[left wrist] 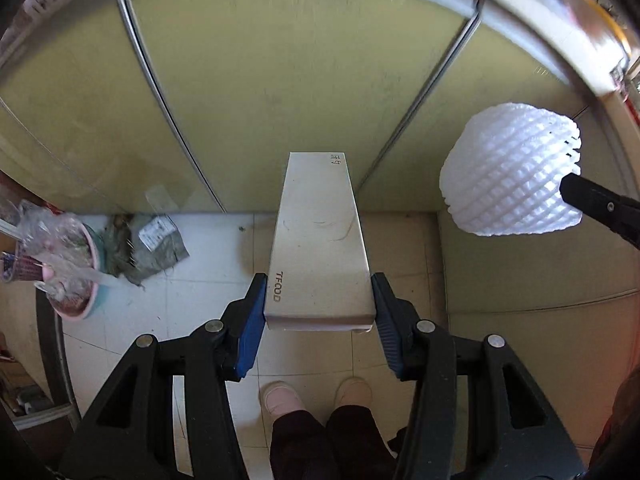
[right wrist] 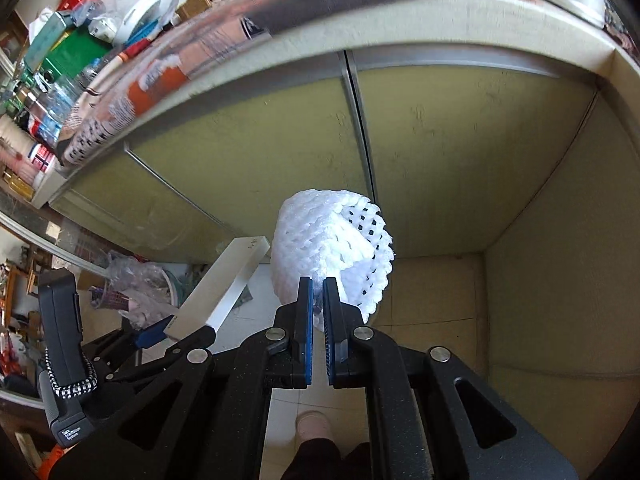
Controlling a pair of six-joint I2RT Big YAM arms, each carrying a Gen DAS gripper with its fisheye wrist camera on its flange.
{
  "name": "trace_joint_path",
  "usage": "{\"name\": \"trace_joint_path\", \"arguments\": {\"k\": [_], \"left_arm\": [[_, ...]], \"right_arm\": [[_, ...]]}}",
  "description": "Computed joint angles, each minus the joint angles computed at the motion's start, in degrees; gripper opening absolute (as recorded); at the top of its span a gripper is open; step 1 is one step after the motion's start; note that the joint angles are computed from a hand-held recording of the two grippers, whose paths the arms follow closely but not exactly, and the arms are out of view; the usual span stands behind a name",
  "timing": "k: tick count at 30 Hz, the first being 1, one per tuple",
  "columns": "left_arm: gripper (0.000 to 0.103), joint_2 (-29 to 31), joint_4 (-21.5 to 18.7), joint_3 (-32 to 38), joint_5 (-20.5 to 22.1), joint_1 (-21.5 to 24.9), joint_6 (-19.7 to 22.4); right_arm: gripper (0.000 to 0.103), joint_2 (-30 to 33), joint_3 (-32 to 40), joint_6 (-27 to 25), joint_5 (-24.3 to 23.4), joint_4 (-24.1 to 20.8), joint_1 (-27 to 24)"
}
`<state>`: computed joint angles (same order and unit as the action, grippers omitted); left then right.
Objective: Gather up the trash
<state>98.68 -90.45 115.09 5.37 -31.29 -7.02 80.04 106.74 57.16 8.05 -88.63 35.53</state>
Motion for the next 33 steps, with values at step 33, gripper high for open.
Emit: {"name": "trace_joint_path", "arguments": {"k": [33], "left_arm": [[0.050,10.27,16.33,-14.36,-0.38,2.17,3.56]], "right_arm": [[0.029,5.10,-24.73,-7.35,-11.97,20.45,-5.09]]}}
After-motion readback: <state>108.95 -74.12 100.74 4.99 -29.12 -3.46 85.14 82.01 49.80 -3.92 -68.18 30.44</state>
